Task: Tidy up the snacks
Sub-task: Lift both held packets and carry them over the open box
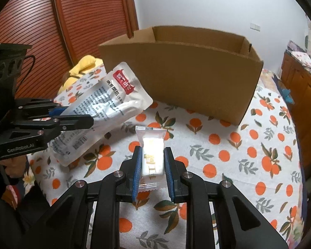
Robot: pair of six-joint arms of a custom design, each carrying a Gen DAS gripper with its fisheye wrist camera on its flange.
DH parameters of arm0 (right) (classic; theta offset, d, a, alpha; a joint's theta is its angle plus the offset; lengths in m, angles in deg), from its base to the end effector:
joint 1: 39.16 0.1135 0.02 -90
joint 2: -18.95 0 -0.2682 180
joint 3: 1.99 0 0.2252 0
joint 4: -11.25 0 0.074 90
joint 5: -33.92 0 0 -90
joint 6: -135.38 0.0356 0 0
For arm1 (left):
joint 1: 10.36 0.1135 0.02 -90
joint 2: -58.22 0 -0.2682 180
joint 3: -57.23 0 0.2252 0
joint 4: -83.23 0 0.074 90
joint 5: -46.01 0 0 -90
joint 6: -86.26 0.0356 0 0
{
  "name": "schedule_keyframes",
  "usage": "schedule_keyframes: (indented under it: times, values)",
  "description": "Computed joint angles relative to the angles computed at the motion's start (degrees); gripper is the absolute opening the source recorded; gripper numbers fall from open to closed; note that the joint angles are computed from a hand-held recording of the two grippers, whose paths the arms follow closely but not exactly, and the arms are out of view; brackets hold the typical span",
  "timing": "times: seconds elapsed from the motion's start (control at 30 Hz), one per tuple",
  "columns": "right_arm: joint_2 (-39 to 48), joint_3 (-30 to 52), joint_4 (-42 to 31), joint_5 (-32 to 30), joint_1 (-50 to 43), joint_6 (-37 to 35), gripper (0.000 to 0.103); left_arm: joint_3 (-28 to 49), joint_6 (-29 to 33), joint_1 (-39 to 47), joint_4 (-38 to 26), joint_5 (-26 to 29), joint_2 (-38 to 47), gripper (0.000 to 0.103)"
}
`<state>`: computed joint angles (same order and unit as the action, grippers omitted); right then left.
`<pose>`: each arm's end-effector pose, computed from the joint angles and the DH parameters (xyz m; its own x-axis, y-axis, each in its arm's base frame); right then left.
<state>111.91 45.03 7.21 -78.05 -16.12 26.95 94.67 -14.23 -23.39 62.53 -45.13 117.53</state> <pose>0.2334 0.1137 0.1376 -0.4838 -0.5244 -0.7007 -0.7772 0.6256 0.0685 0.1685 -0.0383 0.1861 -0.6865 -0.0280 -0.7266 0.0876 0.9888 -0.1208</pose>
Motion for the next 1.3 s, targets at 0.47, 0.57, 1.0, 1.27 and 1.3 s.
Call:
schedule_keyframes:
  times: [0.47, 0.57, 1.0, 1.27, 1.3]
  values:
    - [-8.78, 0.51, -3.48, -1.24, -2.08, 0.33, 0.02, 7.01, 2.21, 0.11, -7.4, -1.24, -5.04, 0.013]
    - [-9.73, 0.76, -3.84, -1.74, -2.74, 0.34, 0.02, 7.75, 2.44, 0.01, -8.0, -1.59, -5.49, 0.013]
    - [-12.25, 4.3, -6.33, -2.48, -3.16, 0.35, 0.02, 14.67, 5.73, 3.14, -9.49, -0.15, -3.33, 0.013]
    - [-8.58, 11.06, -8.01, -3.6, -3.19, 0.59, 0.02, 20.06, 7.99, 7.22, -8.99, 2.68, 1.67, 0.013]
    - [-7.75, 12.41, -8.4, -3.6, -3.05, 0.55, 0.02, 20.99, 8.39, 7.78, -9.09, 3.04, 2.4, 0.013]
